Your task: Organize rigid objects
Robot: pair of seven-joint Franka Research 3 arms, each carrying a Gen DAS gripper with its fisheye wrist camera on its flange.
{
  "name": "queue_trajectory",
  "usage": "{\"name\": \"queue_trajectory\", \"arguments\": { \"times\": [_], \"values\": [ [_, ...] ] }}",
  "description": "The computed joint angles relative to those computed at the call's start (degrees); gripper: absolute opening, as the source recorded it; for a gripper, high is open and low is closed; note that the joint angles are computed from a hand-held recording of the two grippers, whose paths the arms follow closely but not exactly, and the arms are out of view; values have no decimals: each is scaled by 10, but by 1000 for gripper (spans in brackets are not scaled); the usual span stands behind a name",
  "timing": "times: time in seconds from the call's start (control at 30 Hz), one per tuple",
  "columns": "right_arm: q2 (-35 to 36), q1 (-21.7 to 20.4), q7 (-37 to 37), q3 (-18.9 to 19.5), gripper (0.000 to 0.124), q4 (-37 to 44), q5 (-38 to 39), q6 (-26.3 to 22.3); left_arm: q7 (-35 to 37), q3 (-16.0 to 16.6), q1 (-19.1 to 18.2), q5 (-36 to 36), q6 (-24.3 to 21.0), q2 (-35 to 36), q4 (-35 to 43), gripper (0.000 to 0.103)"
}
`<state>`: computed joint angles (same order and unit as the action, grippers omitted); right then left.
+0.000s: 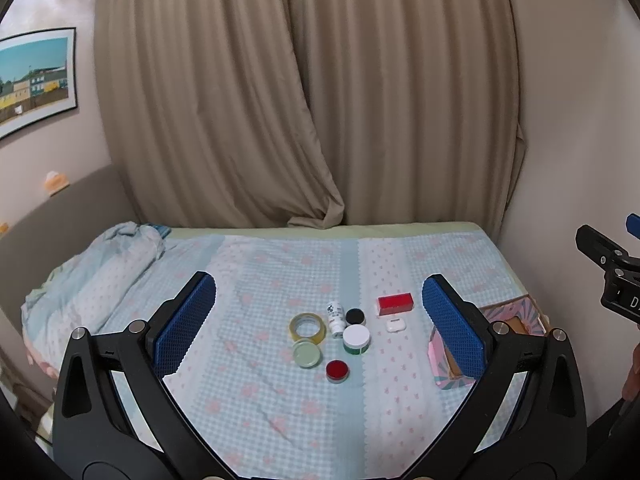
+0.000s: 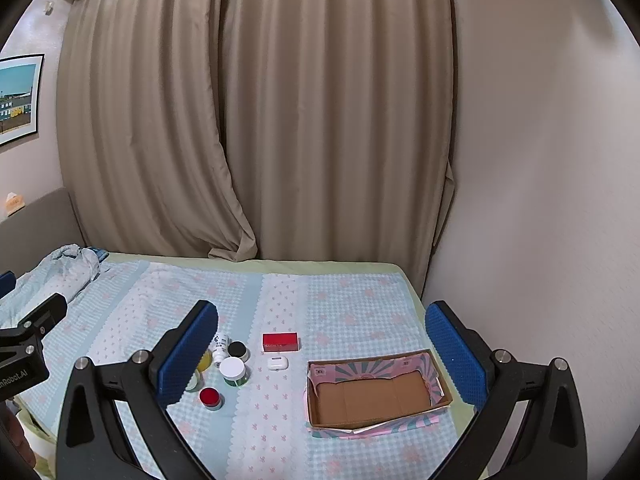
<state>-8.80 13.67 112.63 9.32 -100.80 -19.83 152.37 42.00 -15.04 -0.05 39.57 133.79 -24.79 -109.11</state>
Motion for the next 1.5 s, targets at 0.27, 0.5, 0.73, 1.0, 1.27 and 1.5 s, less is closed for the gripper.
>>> {"name": "queue_trajectory", "arguments": {
  "times": [0.27,0.5,0.73,1.0,1.27,1.5],
  "values": [
    [10,-1,1,-3,103,0,-1,15,0,1,1,2,2,2,3,103],
    [12,2,7,-5,103,-1,-8,18,-7,3,0,1,14,4,-4,102],
    [11,1,9,-5,103,-8,-6,27,-6,2,-1,2,16,0,-8,103],
    [10,0,8,-5,103,-13,-4,32,-6,4,1,-6,24,-1,-11,102],
    [9,0,12,-5,103,-19,-10,42,-8,4,3,-7,25,-3,-12,103],
    [22,4,0,-8,103,-8,-2,49,-9,5,5,-4,29,-1,-11,103]
  ]
}}
